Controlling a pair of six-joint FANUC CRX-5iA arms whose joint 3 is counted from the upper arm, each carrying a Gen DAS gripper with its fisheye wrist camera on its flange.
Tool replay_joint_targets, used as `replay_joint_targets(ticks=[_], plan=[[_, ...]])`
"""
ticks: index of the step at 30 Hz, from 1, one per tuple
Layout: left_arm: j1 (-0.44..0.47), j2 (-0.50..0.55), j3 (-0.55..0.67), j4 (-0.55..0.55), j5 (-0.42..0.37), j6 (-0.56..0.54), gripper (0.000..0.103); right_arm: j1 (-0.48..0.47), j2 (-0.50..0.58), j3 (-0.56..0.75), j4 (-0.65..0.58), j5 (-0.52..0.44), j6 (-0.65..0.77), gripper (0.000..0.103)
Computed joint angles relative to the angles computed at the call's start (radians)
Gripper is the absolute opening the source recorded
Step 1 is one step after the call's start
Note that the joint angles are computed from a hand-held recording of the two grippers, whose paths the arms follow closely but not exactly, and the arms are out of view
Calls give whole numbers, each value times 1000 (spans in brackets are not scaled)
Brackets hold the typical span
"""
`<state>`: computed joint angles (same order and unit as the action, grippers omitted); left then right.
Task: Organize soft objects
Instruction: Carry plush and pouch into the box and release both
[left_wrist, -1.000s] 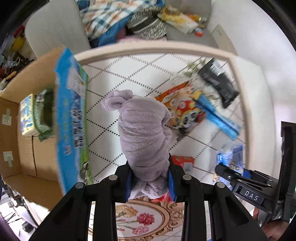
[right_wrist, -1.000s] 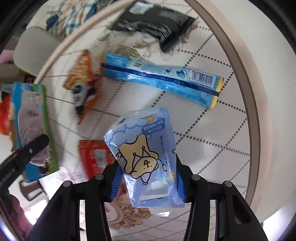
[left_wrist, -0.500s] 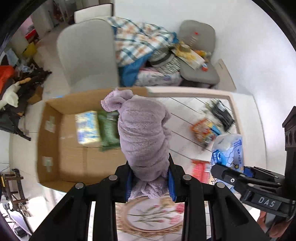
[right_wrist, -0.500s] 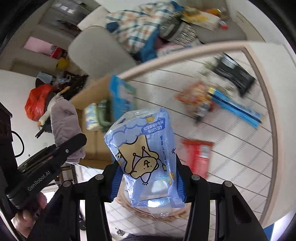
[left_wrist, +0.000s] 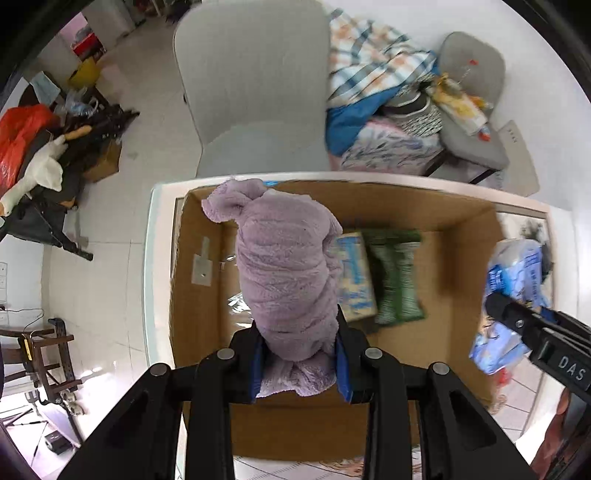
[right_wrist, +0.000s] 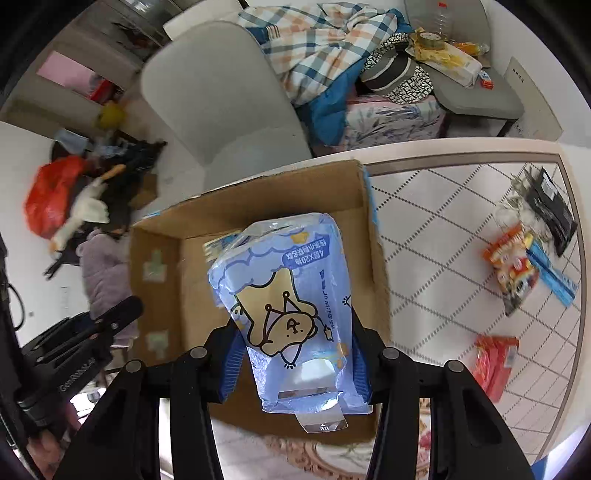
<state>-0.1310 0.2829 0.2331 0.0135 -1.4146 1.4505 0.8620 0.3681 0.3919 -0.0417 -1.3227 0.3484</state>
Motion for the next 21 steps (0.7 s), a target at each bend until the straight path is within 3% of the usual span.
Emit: replay_joint_targets(ticks=[6,11,14,16,18,20,21], plan=[[35,116,41,21,-37,-23,28,-12,129,95,25,-63,-12,51],[27,182,104,-4,-89,5,34,-17,194,141,49,-105,-13,54],[37,205,119,26,-113,10,40,-14,228,179,61,-135,-2,65],[40,203,122,30,-110,12,41,-10,241,195,75,-149,-5,80],[43,193,116,27,-98,11,48,-7,244,201,87,-154,-8,83],[51,173,97,40,-81,1,78,-6,246,208,86,-157,-2,83],[54,173,99,42,-77,-5,85,-5,245,211,83,-157,2,83]])
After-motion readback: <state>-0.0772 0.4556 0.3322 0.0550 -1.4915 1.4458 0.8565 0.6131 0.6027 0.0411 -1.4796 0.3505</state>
